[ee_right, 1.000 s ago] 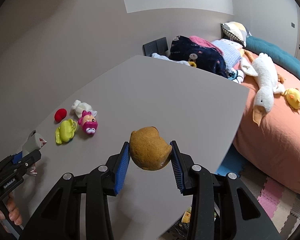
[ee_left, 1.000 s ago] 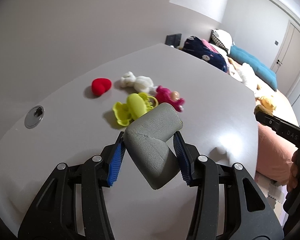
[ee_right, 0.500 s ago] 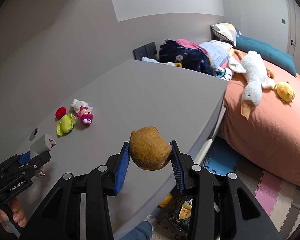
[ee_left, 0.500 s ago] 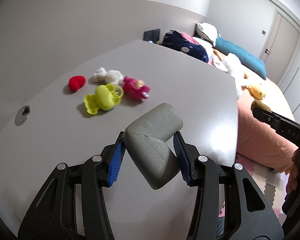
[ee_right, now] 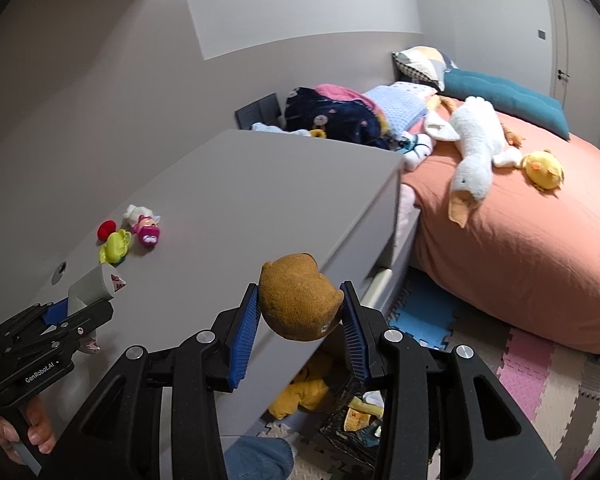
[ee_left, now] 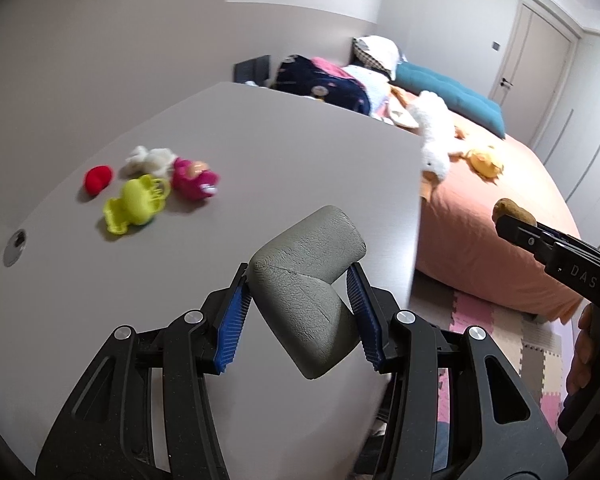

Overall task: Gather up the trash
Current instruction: 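Carry the foam piece and plush ball over the bin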

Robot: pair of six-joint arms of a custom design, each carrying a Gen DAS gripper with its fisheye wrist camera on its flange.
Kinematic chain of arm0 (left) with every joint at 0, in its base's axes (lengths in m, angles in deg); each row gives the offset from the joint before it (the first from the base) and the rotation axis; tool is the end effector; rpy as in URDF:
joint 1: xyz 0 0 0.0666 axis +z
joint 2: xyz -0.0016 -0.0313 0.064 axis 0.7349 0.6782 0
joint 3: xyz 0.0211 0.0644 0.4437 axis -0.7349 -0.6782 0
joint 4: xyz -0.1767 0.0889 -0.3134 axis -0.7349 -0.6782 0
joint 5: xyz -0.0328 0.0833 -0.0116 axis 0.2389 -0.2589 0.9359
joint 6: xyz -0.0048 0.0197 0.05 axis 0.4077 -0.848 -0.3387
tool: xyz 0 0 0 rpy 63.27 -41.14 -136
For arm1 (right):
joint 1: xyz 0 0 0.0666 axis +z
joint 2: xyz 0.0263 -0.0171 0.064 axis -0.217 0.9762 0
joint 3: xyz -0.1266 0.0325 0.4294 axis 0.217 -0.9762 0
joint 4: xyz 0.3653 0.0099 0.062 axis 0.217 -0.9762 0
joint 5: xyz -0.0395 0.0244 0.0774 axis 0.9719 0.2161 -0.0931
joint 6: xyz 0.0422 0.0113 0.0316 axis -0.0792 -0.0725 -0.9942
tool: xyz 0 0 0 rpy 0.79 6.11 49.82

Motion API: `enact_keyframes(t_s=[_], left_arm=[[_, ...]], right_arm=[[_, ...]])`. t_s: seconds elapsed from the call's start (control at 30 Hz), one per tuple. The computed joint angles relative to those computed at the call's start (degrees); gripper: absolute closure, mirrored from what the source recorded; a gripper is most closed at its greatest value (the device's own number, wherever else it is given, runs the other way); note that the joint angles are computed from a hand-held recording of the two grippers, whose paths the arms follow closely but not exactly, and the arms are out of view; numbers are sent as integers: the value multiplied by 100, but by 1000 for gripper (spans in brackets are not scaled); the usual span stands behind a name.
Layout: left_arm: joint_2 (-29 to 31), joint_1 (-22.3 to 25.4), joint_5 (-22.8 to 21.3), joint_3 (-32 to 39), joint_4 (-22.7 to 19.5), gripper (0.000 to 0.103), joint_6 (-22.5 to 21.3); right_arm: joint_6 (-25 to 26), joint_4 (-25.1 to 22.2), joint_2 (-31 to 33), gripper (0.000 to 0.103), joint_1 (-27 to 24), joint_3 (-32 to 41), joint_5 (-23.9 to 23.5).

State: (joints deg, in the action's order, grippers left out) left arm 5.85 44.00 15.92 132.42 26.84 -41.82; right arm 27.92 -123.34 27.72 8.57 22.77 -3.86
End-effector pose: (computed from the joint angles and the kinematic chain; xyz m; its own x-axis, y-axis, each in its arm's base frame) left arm 0.4698 -0.0274 0.5327 -0.7317 -0.1272 -0.6696 -0.0681 0.9912 -0.1139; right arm 0.5213 0.2053 0.5202 -0.7055 -0.1025 -0.7012 -0.3305 0.9229 0.1977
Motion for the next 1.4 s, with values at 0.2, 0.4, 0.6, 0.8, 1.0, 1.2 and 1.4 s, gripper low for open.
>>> enact_keyframes(t_s=[0.2,0.4,0.6,0.8,1.0,1.2,1.4], left_arm=[[153,-337,2,136,-22,55,-1],[275,-604,18,242,-26,55,-19],[413,-844,39,387,-67,55,-64],[562,-1096,80,564,-107,55,-91],[734,-1309,174,781,-169,55,-163],[890,-1517,204,955,-240,55,-299],[1034,-1696,267,1076,-293,55,-385]], right_arm=[[8,72,-200,61,-264,-266,16],[-39,136,-332,61,-498,-480,15],[-101,184,-436,61,-724,-652,28],[-161,230,-536,61,-953,-784,57],[-209,255,-621,61,-1179,-895,77],[-269,285,-694,61,-1376,-1009,117],[-323,300,-752,61,-1546,-1123,172]])
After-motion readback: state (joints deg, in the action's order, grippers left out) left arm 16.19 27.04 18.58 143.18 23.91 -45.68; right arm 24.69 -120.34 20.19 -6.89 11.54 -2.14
